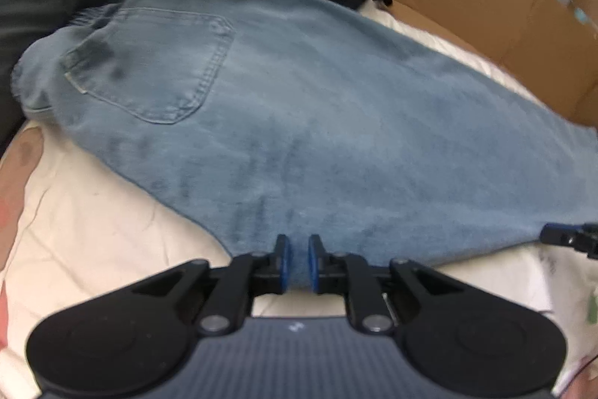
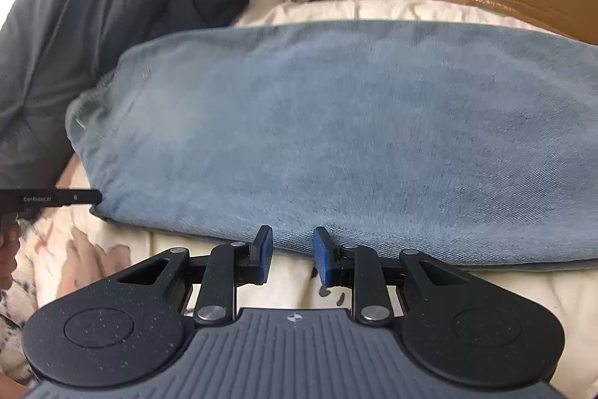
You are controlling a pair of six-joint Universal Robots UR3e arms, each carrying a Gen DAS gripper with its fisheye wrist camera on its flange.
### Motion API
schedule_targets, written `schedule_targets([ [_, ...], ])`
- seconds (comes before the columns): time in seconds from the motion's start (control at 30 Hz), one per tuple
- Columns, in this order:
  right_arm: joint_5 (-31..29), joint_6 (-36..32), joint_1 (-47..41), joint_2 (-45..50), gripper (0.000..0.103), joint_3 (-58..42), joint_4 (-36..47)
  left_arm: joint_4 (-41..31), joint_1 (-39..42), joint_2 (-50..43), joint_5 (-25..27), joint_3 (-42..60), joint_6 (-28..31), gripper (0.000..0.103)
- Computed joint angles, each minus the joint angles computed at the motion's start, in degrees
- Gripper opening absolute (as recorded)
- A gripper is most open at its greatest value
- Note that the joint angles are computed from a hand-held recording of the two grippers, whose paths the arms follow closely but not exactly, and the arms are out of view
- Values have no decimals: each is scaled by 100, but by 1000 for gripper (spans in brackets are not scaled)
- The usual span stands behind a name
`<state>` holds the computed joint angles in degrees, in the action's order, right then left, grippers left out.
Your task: Fold clothes
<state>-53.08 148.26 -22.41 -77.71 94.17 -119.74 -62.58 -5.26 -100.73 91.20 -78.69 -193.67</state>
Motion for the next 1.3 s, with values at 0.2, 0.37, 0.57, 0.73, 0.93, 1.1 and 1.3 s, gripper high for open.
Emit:
schedule_targets([
  [0.2,-251,-125,112,121,29,27,-113,475,-23,4,109,-418,323,15],
  [0.37,-55,131,-218,-163,29,141,-23,90,105,196,50,-285,21,17],
  [0.57,194,386,-1011,-495,35,380,-50,-91,274,523,167,-414,-210,32],
  [0.73,-23,466,-1468,-753,35,614,-289,-200,432,586,93,-500,-385,32],
  [0.93,135,936,-2209,-892,35,861,-509,-237,442,541,79,-413,-550,49],
  [1.1,269,1377,-2809,-657,41,965,-837,-237,480,516,-26,-420,-691,53],
  [1.3,312,2333,-3071,-124,41,1102,-1599,-311,445,541,-2,-471,-734,53],
])
